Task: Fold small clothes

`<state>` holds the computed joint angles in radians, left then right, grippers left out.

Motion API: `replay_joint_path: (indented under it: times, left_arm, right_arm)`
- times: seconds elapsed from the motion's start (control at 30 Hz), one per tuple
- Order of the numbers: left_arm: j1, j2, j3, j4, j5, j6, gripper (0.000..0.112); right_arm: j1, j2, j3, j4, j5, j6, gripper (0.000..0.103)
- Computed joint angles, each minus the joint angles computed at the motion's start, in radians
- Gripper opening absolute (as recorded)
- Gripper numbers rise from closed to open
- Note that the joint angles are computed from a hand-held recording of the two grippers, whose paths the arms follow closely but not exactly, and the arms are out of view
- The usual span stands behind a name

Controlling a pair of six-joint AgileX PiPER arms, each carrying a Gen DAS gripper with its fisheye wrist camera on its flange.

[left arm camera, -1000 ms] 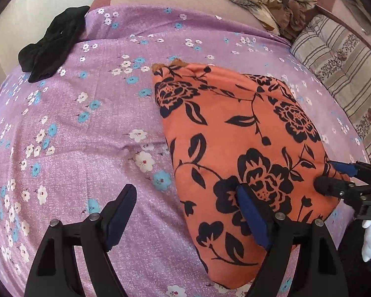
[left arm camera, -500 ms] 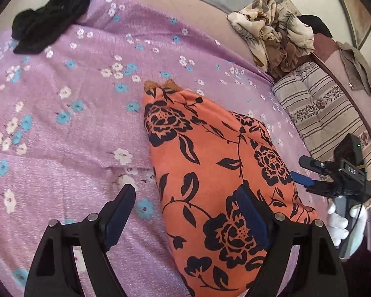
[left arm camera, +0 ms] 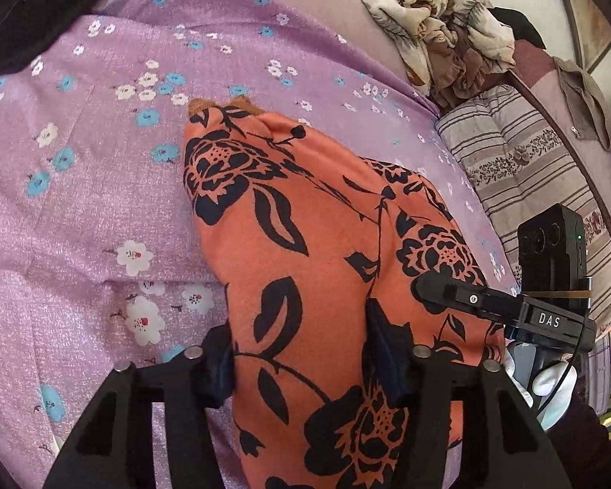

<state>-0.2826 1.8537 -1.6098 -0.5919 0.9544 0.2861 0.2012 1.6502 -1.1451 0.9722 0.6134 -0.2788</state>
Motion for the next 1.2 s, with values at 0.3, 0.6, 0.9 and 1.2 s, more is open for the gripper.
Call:
replay_joint_path:
  times: [0.3,0.6,0.9,1.2]
  left_arm:
    - [0.018,-0.204,0.05,0.067,-0.025,-0.011,0.045]
    - [0.081,-0.299,0.133,0.238,0.017,-0.14,0.055]
    - [0.109,-0.419,0.327,0.411,-0.08,-0.223,0.076]
    - [-0.07,-0.583,0.531,0.714,-0.108,-0.534,0.085]
  right_arm:
    - [0.189,-0.212,0.051,-0.335,-0.243,0.265,0.052]
    - [0.356,-0.161,-0.042,-0.52,-0.249,0.514,0.052]
    - [0.425,-0.041,-0.207,-0.996,0.021,1.015,0.06]
    - [0.673,-0.292,0.01,-1.54,-0.192,1.494,0.057]
